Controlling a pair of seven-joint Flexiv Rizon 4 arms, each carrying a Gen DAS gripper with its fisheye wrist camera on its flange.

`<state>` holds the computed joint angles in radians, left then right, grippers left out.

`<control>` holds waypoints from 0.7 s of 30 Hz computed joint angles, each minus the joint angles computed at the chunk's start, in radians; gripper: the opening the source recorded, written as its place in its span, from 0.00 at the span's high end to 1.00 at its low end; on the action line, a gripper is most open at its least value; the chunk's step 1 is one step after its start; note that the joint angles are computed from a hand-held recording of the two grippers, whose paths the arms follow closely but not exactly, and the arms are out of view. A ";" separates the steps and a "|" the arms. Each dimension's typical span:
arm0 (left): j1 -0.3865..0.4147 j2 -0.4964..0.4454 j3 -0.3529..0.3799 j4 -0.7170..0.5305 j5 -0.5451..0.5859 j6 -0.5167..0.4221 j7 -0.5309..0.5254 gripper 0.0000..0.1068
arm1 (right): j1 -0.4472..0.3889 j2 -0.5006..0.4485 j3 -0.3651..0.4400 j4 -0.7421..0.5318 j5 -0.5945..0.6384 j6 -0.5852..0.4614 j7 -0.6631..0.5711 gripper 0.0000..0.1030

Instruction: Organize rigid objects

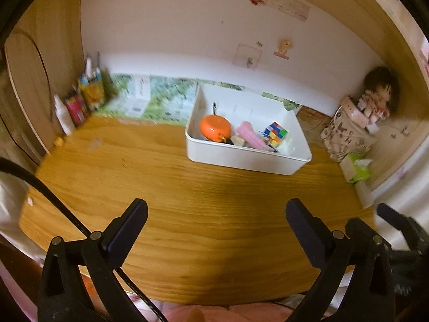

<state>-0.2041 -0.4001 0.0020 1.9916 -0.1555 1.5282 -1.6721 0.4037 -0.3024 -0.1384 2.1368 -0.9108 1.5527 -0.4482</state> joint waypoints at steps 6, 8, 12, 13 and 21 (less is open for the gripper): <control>-0.203 0.009 0.250 -0.011 0.183 0.032 -0.154 0.04 | 0.118 0.021 -0.158 0.063 -0.128 0.110 0.122 0.01; -0.172 0.018 0.217 0.003 0.186 0.056 -0.142 0.04 | 0.185 0.033 -0.256 0.087 -0.210 0.151 0.202 0.00; -0.177 0.021 0.224 0.013 0.208 0.082 -0.150 0.04 | 0.203 0.043 -0.260 0.104 -0.209 0.136 0.217 0.00; -0.177 0.023 0.225 0.017 0.209 0.093 -0.151 0.04 | 0.207 0.046 -0.270 0.104 -0.240 0.135 0.245 0.00; -0.188 0.016 0.228 0.022 0.190 0.100 -0.146 0.04 | 0.170 0.069 -0.264 0.105 -0.391 0.106 0.403 0.01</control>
<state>-0.3924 -0.3840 0.2298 2.0136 0.0349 1.6282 -1.8184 0.5741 -0.2333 -0.4023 2.2413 -1.3015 1.6591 -0.0454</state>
